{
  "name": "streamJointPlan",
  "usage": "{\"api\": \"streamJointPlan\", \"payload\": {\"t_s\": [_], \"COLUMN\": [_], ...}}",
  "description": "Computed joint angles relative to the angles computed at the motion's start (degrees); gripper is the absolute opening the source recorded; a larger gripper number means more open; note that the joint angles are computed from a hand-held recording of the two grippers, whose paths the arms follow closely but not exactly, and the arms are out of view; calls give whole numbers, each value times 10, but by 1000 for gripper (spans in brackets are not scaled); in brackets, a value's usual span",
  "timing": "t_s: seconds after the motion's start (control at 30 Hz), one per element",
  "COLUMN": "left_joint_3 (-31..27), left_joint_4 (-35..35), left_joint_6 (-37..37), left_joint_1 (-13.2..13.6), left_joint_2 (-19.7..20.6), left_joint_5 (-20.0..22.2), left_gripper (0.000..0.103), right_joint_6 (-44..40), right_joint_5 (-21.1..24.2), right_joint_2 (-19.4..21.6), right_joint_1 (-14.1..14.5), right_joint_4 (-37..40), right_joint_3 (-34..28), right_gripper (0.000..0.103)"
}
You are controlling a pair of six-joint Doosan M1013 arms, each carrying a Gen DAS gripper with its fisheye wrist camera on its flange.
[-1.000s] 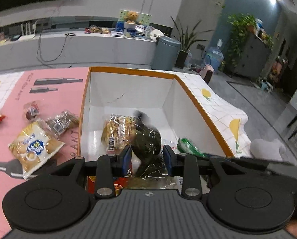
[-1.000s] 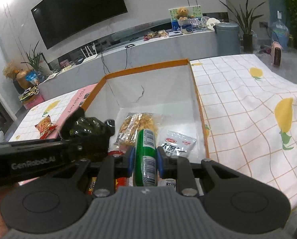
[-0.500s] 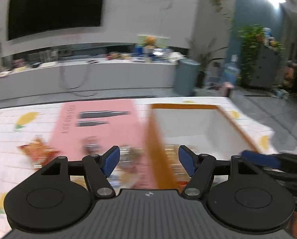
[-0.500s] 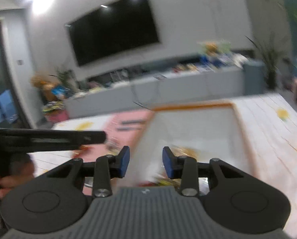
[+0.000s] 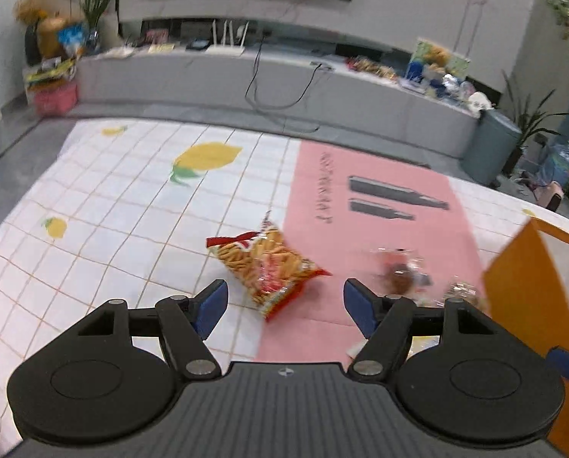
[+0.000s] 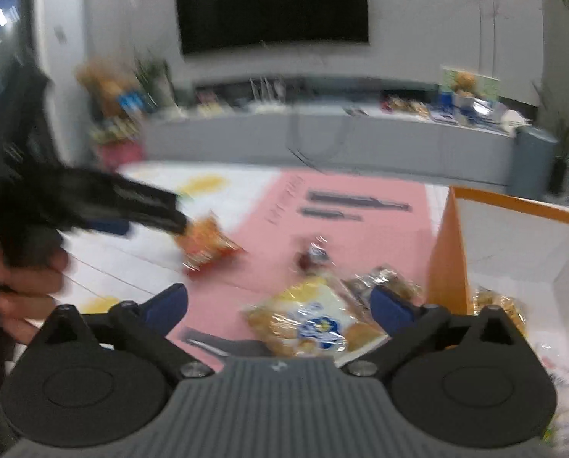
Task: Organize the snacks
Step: 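Grasp the red Mimi bag with the left tool while the right tool grasps the cracker bag, then carry the Mimi bag and cracker bag over the orange box with both tools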
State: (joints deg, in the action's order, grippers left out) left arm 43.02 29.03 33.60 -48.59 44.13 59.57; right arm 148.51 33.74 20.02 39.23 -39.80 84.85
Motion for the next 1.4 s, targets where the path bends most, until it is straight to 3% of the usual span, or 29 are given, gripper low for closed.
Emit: {"api": "streamJointPlan", "payload": {"t_s": [0.1,0.2,0.33,0.43,0.5,0.67,0.77,0.9,0.97,1.17,1.4], "left_joint_3": [-42,-59,-117,-153,-187,-242,-178,-149,-131,-67,-10], "left_joint_4": [-31,-58,-68,-63,-55,-43,-47,-30,-31,1,-11], "left_joint_6": [9,18,12,16,17,13,-14,6,8,-8,-21], "left_joint_1": [13,23,30,31,30,31,33,27,26,15,13], "left_joint_2": [28,41,76,99,119,154,125,112,102,70,33], "left_joint_5": [30,17,54,79,111,162,104,87,77,52,33], "left_gripper": [82,82,82,82,82,85,70,61,59,54,51], "right_joint_6": [-78,-156,-118,-137,-126,-72,-54,-55,-61,-61,-34], "right_joint_5": [57,83,126,129,99,49,39,51,63,68,64], "right_joint_2": [43,70,92,97,89,71,65,64,68,67,55], "right_joint_1": [-20,-35,-27,-29,-31,-27,-22,-12,-6,-1,8], "right_joint_4": [109,198,130,146,136,67,37,1,-18,-15,-26], "right_joint_3": [-55,-83,-97,-96,-77,-39,-26,-24,-28,-30,-24], "right_gripper": [100,100,100,100,100,78,67,56,44,39,38]}}
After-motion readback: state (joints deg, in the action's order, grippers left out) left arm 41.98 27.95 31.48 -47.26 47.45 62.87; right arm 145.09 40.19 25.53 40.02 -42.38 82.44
